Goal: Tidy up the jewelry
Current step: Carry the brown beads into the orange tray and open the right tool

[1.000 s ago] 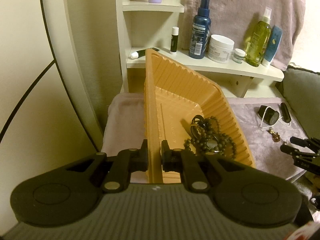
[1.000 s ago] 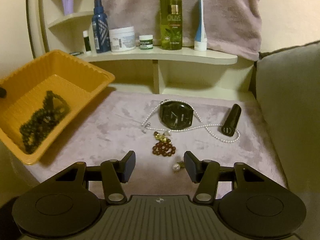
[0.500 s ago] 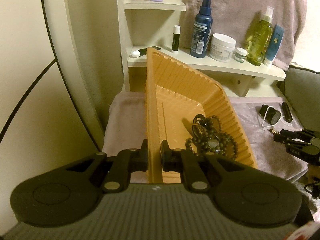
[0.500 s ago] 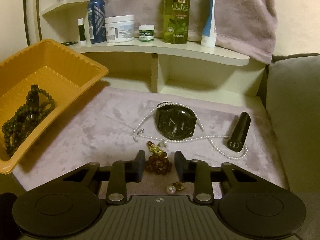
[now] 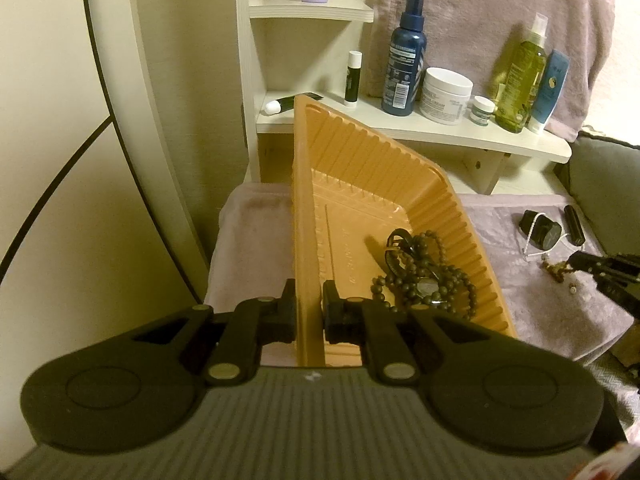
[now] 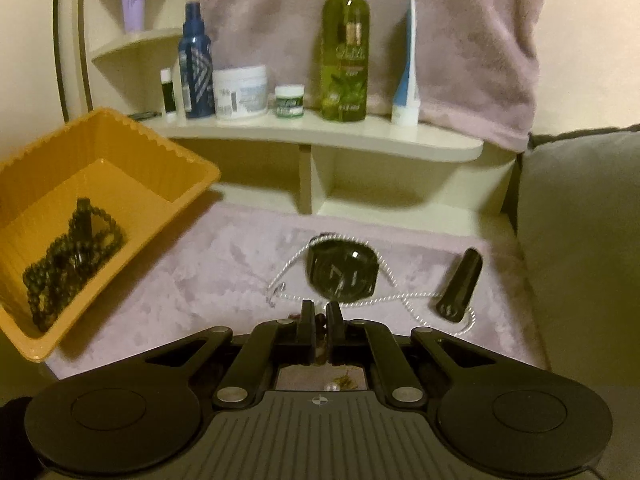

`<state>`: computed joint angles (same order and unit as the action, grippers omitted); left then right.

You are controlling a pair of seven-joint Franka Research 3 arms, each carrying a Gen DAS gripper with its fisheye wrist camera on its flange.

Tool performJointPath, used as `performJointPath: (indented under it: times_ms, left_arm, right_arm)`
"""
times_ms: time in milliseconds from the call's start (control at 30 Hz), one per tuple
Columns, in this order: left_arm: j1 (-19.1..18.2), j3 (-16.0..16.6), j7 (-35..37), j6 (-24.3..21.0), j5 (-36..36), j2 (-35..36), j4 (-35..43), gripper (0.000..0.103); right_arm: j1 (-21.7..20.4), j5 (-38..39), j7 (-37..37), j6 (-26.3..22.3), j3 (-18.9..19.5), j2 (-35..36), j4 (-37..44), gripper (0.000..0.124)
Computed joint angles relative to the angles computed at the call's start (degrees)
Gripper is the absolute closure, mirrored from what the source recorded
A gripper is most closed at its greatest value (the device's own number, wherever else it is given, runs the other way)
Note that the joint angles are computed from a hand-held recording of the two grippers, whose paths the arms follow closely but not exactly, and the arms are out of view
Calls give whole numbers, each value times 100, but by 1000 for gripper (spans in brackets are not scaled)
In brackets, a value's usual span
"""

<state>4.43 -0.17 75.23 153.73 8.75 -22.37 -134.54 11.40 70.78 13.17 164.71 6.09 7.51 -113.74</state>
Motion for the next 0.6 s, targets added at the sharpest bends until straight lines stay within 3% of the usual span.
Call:
performJointPath:
  times_ms: [600]
  left_arm:
    - [10, 6, 14, 24, -31, -11, -13, 93]
  right_arm:
    - [26, 523, -690, -336, -8, -66, 513, 119]
